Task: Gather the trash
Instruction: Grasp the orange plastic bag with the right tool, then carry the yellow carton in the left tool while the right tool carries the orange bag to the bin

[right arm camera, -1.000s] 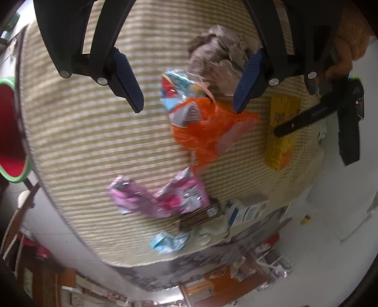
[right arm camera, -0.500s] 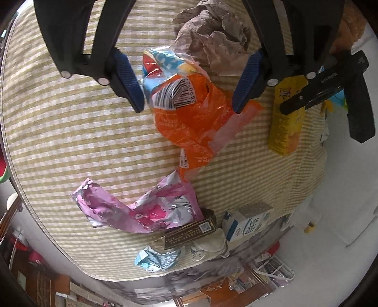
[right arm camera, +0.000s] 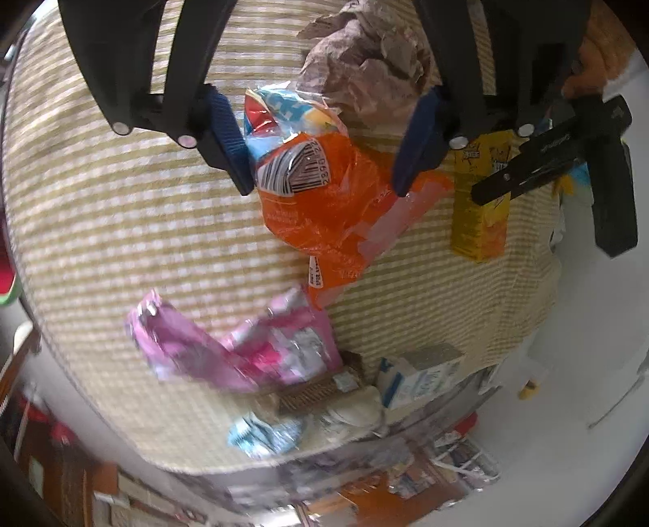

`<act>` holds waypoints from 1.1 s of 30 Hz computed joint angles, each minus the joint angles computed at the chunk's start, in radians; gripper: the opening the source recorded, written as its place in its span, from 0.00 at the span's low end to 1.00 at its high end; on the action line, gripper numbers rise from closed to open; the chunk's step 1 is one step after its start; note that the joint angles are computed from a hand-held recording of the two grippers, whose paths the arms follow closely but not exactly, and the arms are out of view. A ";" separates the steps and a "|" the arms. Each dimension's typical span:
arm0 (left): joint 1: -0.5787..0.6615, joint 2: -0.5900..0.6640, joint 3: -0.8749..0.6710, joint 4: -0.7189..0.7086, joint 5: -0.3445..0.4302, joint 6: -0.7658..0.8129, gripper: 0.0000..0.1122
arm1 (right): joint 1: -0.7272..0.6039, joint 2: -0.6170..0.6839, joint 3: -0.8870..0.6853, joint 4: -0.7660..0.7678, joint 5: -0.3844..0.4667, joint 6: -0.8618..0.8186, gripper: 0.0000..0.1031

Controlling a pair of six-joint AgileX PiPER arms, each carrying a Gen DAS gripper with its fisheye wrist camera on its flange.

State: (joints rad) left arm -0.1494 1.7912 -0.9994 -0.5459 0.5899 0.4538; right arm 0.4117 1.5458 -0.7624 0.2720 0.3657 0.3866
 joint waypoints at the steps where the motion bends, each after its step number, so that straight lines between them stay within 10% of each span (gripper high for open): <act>1: 0.001 -0.008 0.005 -0.007 0.000 0.007 0.54 | 0.006 -0.012 0.004 -0.018 -0.007 0.020 0.62; 21: -0.142 -0.162 -0.028 -0.009 -0.014 -0.024 0.55 | 0.067 -0.380 0.113 -0.590 0.101 0.640 0.57; 33: -0.304 -0.164 -0.064 0.061 -0.032 -0.139 0.55 | -0.064 -0.534 0.181 -0.501 0.157 0.512 0.56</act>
State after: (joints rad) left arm -0.4530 1.6273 -1.0638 -0.4849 0.5574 0.3147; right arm 0.3481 1.0115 -0.5816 -0.2286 0.5228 0.8985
